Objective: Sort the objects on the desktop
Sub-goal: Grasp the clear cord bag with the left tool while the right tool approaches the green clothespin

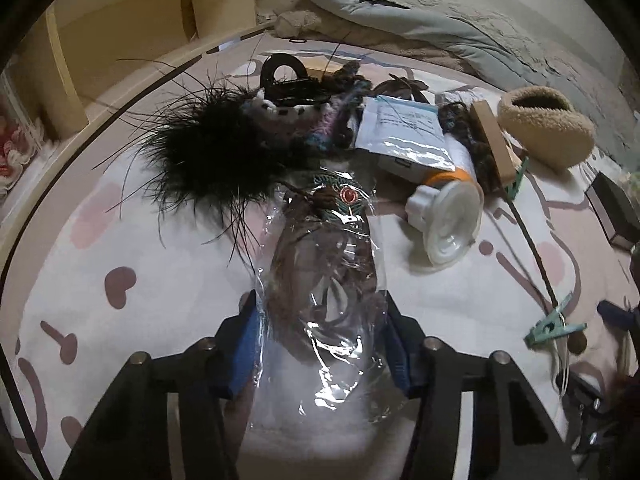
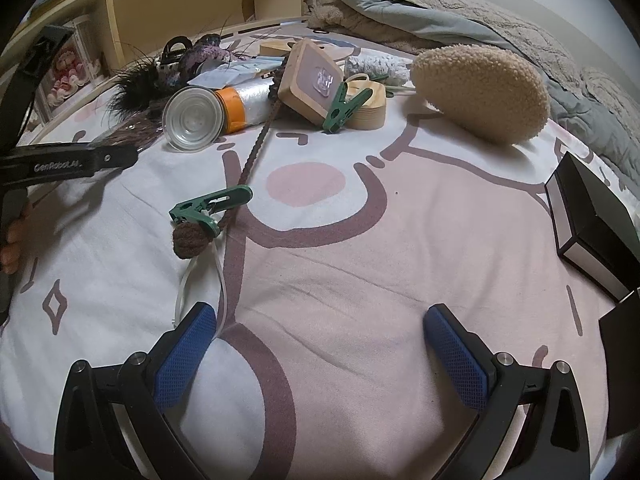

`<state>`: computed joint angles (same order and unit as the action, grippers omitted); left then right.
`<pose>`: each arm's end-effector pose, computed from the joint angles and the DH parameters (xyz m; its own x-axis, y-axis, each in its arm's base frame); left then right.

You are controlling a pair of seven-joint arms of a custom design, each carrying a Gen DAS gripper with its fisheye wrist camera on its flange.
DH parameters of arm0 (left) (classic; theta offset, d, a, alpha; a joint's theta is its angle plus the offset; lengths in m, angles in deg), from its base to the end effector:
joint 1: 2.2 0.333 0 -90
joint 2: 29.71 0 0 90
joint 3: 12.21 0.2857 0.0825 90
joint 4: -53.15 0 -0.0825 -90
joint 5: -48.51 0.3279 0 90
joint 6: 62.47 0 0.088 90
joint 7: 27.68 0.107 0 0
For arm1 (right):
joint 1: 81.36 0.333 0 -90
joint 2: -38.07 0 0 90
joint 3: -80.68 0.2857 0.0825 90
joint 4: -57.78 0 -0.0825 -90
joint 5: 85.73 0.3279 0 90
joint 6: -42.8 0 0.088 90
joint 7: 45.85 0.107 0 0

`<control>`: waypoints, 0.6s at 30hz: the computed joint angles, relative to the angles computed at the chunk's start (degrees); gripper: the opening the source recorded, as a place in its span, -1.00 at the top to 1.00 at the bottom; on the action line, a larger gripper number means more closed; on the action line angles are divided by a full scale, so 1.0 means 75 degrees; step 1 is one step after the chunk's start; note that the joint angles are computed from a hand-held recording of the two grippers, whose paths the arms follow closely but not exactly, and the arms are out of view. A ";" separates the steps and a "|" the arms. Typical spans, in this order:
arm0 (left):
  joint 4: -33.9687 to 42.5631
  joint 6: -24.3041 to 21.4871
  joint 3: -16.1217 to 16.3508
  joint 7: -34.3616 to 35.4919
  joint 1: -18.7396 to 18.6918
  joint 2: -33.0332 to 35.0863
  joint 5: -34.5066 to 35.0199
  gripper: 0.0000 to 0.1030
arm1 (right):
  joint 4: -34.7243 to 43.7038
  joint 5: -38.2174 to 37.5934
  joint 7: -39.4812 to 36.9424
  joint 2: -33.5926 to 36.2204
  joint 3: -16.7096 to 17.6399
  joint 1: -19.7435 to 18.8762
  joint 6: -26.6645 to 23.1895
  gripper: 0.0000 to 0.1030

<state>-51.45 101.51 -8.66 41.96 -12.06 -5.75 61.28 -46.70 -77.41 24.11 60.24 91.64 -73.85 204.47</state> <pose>0.6263 -0.0862 0.3836 0.0343 -0.9994 0.0084 -0.8068 -0.0326 -0.5900 0.6033 0.1794 0.4027 0.4853 -0.8742 0.0158 -0.7014 -0.4000 -0.5900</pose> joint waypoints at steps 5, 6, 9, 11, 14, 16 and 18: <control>-0.0280 0.0134 -0.0681 0.1120 0.0514 -0.0182 -0.0600 0.10 | 0.0015 0.0010 -0.0020 0.0012 0.0020 -0.0019 -0.0016 -1.00; -0.0567 0.0278 -0.1120 0.1780 0.0899 -0.0343 -0.1072 0.10 | 0.0029 0.0017 -0.0022 0.0019 0.0023 -0.0022 -0.0031 -1.00; -0.1247 0.0508 -0.2027 0.3396 0.1685 -0.0755 -0.2427 0.10 | 0.0042 0.0044 -0.0046 0.0027 0.0038 -0.0034 -0.0045 -1.00; -0.1635 0.0484 -0.2971 0.4872 0.2513 -0.1033 -0.3868 0.10 | 0.0048 0.0057 -0.0053 0.0030 0.0041 -0.0035 -0.0051 -1.00; -0.1761 0.0404 -0.3373 0.5845 0.2780 -0.1167 -0.4995 0.10 | 0.0092 0.0088 -0.0076 0.0051 0.0052 -0.0047 -0.0096 -1.00; -0.1682 0.0442 -0.3065 0.5648 0.2408 -0.1123 -0.4931 0.10 | 0.0173 0.0079 -0.0047 0.0080 0.0027 -0.0026 -0.0189 -1.00; -0.1462 0.0459 -0.2749 0.5455 0.2006 -0.0968 -0.4829 0.02 | 0.0295 0.0054 0.0035 0.0085 -0.0018 0.0012 -0.0350 -1.00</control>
